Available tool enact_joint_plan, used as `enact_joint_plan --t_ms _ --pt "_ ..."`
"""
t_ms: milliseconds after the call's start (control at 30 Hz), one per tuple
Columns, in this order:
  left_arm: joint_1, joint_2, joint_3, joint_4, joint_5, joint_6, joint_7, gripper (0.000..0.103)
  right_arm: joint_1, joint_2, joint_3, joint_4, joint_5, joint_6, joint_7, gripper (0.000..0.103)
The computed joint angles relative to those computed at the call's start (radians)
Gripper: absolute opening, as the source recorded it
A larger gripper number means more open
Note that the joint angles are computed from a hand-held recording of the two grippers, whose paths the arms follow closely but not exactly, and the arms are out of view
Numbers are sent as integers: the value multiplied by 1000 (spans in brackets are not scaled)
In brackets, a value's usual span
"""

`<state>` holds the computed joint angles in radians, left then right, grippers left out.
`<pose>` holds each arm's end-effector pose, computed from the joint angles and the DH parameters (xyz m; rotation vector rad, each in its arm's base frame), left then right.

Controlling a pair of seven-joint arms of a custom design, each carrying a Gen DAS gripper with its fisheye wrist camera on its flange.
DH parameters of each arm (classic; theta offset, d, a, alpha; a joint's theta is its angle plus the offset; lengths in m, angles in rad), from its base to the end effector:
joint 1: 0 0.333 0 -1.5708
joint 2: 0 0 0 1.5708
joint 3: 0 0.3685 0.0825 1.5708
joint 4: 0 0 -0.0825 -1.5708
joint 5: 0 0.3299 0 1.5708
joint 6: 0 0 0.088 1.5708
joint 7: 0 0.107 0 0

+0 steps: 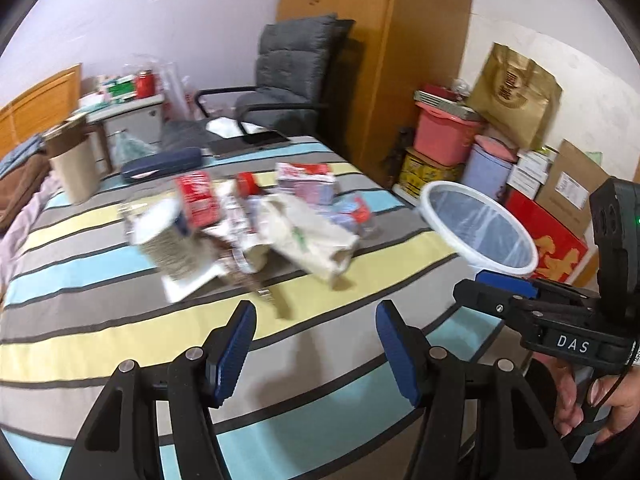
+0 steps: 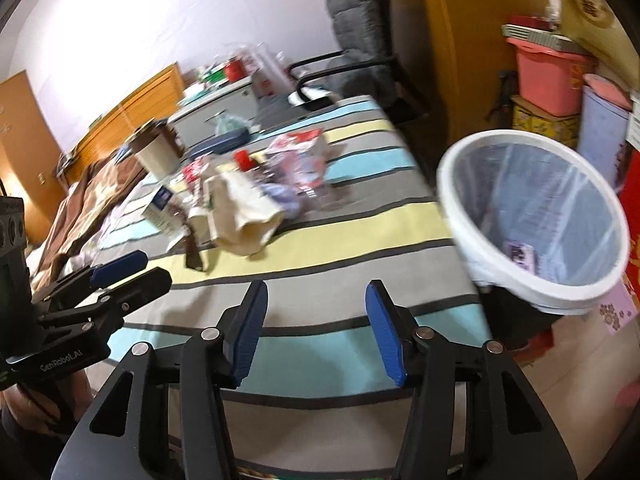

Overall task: Collect trash
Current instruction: 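Grasp the white cup with the left gripper while the right grasps the paper bag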

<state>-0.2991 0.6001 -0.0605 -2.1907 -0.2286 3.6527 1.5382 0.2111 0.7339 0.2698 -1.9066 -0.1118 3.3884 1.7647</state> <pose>0.5758 -0.1794 0.3046 -1.7295 1.8189 -0.9537 0.6117 0.2893 0.2979 -1.8839 1.4383 -0.2763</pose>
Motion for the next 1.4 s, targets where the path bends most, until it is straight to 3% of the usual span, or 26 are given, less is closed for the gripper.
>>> enact_joint_plan --t_ms 300,533,633,767,967,1033,1067,1100,1200,1400 --pt "49 -20 15 -45 -30 34 -30 63 34 41 30 95 -25 -79 -74 48" --pt "96 2 26 19 -43 -9 -75 63 81 95 17 227 -2 -152 -162 48" --pt "147 22 -4 59 -11 -20 -119 64 106 121 2 288 13 -180 -198 47" --pt "150 56 8 130 -7 -59 -156 68 130 142 -18 339 36 -213 -239 44" --pt "155 116 22 254 8 -188 -216 68 186 153 -86 374 72 -260 -258 33" --pt "124 126 60 275 3 -212 -231 63 202 148 -107 369 75 -259 -261 25" --pt "98 129 90 285 -2 -229 -232 51 194 147 -96 367 76 -260 -269 22" --pt "80 130 111 289 -2 -244 -234 49 199 145 -102 366 79 -261 -269 17" --pt "91 125 99 276 23 -229 -240 49 215 144 -120 369 83 -263 -269 10" --pt "64 84 121 204 25 -178 -225 48 206 120 -114 326 97 -216 -262 9"
